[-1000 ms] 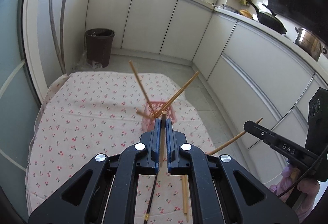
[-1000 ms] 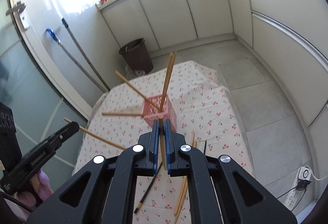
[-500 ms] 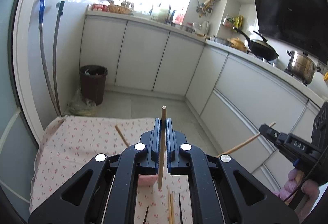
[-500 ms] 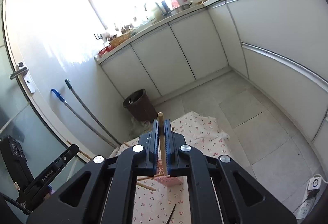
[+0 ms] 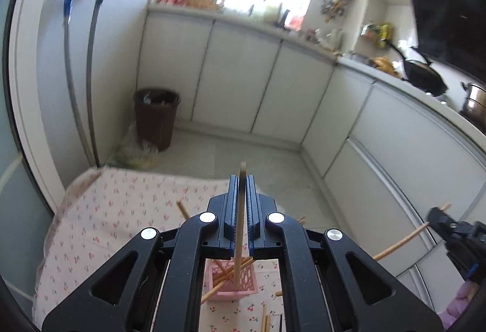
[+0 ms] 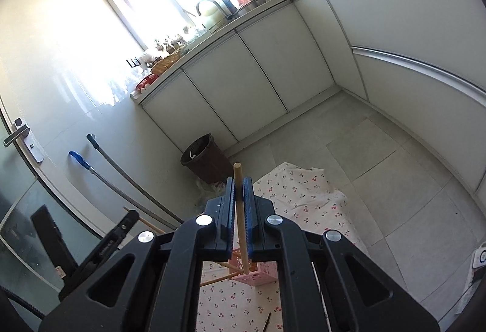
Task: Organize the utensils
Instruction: 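Carry both wooden chopsticks over the pink holder and open both tools to drop them, then move both open tools back toward the remaining chopsticks on the cloth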
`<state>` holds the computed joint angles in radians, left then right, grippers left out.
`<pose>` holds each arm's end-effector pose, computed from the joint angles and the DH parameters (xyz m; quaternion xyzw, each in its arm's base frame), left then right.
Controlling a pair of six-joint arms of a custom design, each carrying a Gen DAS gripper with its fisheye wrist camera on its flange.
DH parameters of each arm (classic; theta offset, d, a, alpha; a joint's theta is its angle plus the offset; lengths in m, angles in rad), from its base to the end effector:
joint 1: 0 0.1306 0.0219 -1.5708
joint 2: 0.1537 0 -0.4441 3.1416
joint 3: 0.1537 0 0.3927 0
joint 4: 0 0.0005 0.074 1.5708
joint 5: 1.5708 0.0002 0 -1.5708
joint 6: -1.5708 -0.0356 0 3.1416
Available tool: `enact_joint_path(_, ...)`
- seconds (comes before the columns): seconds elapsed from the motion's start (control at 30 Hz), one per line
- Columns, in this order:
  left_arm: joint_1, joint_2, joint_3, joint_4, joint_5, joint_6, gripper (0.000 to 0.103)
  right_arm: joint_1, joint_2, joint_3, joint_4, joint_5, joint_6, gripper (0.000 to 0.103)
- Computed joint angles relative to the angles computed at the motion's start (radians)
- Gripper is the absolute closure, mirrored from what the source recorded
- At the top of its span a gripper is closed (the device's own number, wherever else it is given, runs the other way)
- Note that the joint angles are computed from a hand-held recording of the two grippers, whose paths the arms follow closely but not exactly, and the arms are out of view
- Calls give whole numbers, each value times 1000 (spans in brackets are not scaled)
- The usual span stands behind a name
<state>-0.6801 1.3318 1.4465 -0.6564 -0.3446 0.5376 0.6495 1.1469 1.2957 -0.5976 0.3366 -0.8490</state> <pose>0.3697 -0.2842 0.5624 -0.0231 0.8615 -0.1549 0.4831 0.3169 0.2252 0.5699 0.1718 0.8217 0.2534 0.4806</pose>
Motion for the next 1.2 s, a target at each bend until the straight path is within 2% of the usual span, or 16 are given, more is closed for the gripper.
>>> enact_joint_path(0.03, 16, 5, -1, -19, 14, 33, 86, -1, 4, 2, 0, -3, -3, 97)
enact_joint_path(0.13, 49, -22, -22, -24, 47, 105, 75, 1, 19, 9, 3, -8, -5, 97)
enact_joint_path(0.33, 67, -102, -50, -1, 49, 141, 59, 21, 60, 39, -5, 25, 4, 97)
enact_joint_path(0.53, 49, -106, -43, -10, 32, 97, 59, 33, 116, 70, -17, 43, 5, 97)
enact_joint_path(0.73, 46, -84, -43, -30, 79, 82, 59, 35, 188, 95, -15, 28, 6, 97)
enact_joint_path(0.83, 36, -76, -45, -39, 79, 62, 59, 39, 220, 112, -44, -1, 24, 94)
enact_joint_path(1.03, 4, -68, -43, -57, 48, 23, 59, 86, 226, 141, -114, 75, 96, 94)
enact_joint_path(1.2, -41, -73, -53, -70, 7, 1, 56, 113, 204, 119, -162, 113, 98, 90)
